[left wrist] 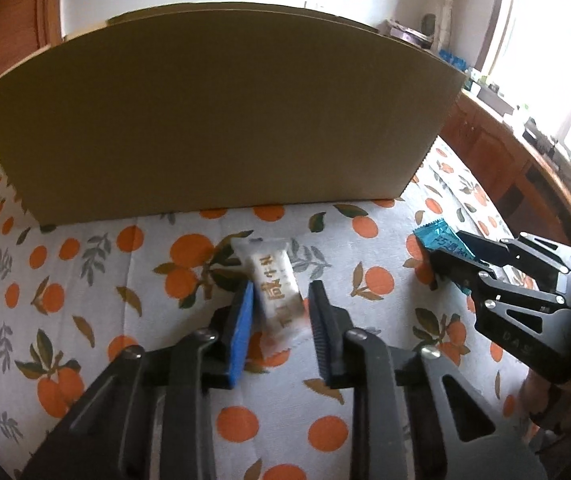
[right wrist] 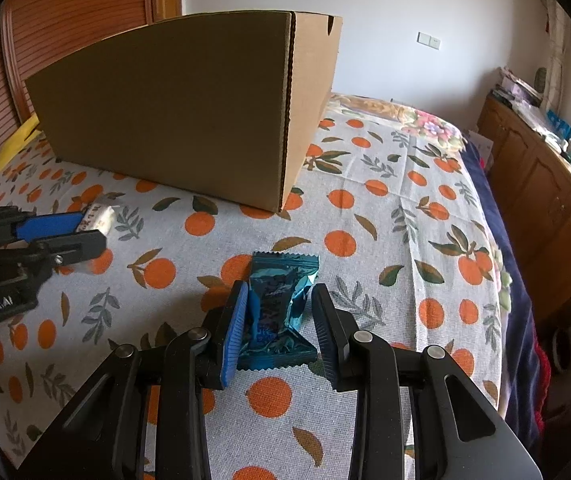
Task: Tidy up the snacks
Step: 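Grasp the teal candy with the right tool while the left tool grasps the white packet, then lift both snacks over the cardboard box and open both tools to drop them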
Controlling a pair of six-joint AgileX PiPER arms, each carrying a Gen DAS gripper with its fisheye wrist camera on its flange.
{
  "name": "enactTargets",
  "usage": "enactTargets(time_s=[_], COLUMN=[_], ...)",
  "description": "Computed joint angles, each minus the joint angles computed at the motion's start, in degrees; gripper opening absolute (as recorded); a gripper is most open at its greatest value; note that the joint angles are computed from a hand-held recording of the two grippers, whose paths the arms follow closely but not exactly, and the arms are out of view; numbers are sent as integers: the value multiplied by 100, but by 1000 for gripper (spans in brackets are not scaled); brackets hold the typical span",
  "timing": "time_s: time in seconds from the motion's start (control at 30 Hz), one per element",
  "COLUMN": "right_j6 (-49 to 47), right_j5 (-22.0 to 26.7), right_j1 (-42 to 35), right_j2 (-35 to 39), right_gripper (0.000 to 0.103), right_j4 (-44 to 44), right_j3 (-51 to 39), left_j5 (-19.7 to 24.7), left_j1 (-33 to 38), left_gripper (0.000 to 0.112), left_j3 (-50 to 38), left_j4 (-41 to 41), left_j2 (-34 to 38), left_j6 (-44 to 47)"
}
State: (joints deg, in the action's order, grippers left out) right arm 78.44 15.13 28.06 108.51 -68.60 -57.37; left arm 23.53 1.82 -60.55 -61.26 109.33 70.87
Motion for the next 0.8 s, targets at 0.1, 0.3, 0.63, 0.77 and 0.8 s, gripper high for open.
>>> enactTargets(time_s=[0.1,0.3,0.63,0.77,0.8], right_j6=[10,8,25,192,253], right_j5=[-2,-28,-59,-63,-69], right_j1=[-3,-12,-28,-42,-44], right_j2=[-1,-2,-2,-24,-29], right_gripper=[32,32,32,31,31], right_j4=[-13,4,-13,-148,-198], right_j3=[4,6,10,38,42], left_j5=[150,209,41,63,79], left_j1=[194,404,384,428,441], left_gripper=[19,20,20,20,20], left_j3=[17,129,687,853,872], left_j4=[-50,-52,-972,-1306,-1355], left_j2=[-17,-101,-520,-702,-741], left_j6=[163,394,1665,2131,2195])
